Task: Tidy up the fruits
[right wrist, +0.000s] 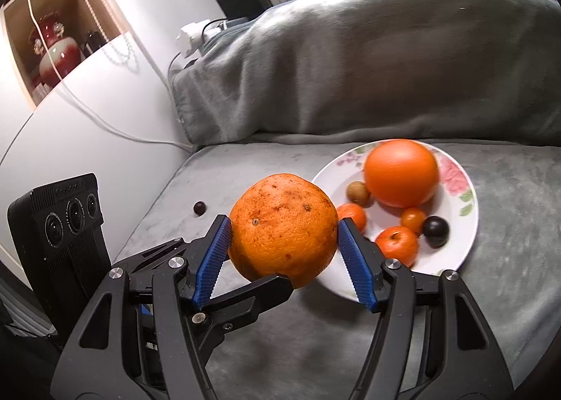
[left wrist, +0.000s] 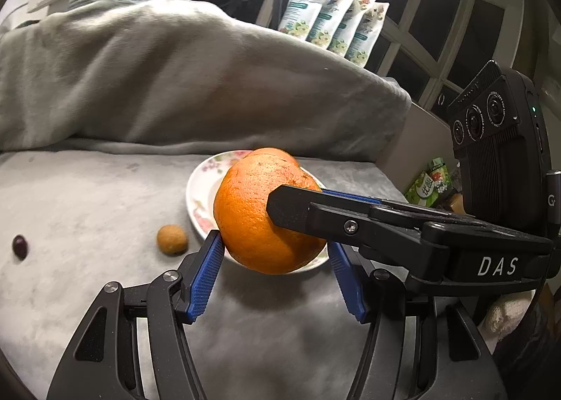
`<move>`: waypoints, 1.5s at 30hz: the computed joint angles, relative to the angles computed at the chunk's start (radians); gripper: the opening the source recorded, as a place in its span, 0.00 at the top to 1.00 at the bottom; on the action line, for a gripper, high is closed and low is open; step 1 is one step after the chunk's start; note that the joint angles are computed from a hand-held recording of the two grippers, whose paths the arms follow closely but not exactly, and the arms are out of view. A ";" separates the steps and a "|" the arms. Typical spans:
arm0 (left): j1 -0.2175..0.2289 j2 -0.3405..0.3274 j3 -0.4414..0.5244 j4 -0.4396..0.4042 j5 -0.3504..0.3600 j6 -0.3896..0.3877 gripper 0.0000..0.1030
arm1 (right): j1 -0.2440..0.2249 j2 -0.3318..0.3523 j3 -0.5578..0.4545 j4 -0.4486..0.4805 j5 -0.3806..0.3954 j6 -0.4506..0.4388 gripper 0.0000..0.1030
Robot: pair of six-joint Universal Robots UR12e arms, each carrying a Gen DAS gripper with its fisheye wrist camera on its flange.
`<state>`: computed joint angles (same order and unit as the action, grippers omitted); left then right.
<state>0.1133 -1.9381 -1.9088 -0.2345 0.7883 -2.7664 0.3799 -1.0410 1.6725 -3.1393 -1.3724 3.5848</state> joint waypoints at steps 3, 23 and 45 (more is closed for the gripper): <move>-0.010 -0.006 0.009 0.005 0.000 0.000 0.41 | -0.009 -0.003 0.006 -0.012 -0.002 0.006 0.36; -0.052 -0.050 0.069 -0.032 0.018 0.005 0.41 | -0.043 0.005 0.012 -0.017 -0.010 0.031 0.36; -0.060 -0.052 0.070 -0.037 0.061 0.038 0.41 | -0.033 0.021 -0.011 0.031 -0.049 0.022 0.36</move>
